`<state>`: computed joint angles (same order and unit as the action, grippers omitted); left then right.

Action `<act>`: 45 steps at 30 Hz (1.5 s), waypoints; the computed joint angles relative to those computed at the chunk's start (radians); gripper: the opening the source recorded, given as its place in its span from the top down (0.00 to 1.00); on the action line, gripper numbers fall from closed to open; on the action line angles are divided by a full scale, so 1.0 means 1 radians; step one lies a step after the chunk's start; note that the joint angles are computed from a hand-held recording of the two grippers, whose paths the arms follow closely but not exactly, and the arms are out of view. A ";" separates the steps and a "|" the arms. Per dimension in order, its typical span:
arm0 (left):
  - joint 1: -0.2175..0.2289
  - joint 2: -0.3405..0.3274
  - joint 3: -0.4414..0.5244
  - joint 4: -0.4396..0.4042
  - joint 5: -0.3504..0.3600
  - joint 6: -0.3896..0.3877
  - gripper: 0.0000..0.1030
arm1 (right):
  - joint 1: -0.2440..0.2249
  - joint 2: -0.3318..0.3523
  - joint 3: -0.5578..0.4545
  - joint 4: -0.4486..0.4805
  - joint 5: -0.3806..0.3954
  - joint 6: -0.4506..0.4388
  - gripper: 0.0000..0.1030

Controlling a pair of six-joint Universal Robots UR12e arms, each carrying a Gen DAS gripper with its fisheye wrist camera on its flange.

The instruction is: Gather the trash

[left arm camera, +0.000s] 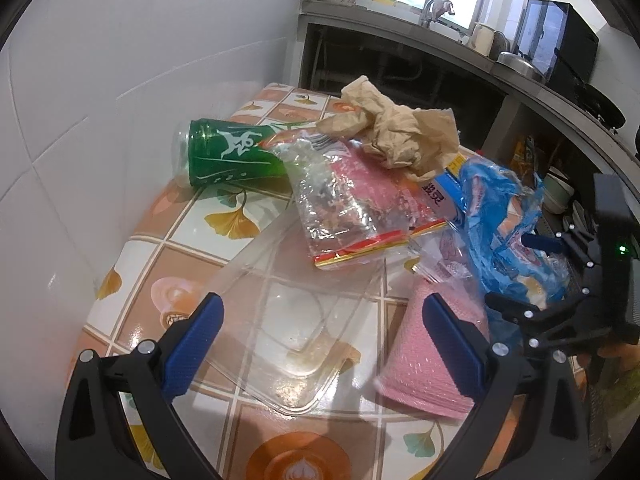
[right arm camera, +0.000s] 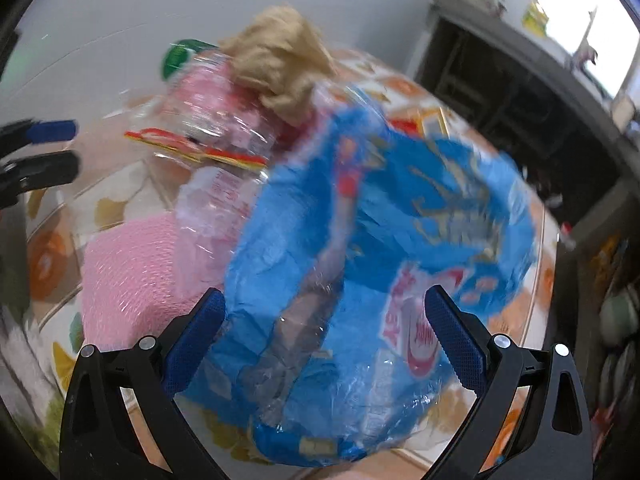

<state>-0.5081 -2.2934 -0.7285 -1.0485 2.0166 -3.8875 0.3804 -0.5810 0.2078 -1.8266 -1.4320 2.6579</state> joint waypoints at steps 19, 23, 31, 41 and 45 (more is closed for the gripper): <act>-0.013 -0.003 0.003 0.059 0.004 0.057 0.05 | -0.049 -0.269 0.470 -0.211 0.097 0.289 0.75; -0.019 -0.013 0.019 0.085 -0.006 0.109 0.05 | -0.067 -0.308 0.543 -0.270 0.163 0.390 0.78; -0.017 -0.030 0.031 0.193 -0.104 0.244 0.05 | -0.126 -0.361 0.664 -0.384 0.405 0.612 0.86; -0.008 -0.059 0.087 0.228 -0.085 0.290 0.05 | -0.130 -0.335 0.670 -0.466 0.511 0.713 0.89; -0.003 -0.106 0.182 0.137 -0.165 0.330 0.07 | -0.138 -0.354 0.714 -0.495 0.518 0.729 0.89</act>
<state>-0.5115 -2.3996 -0.5465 -0.9119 1.8516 -3.5573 0.2426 -0.9353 0.9220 -2.3216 -0.9140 3.3866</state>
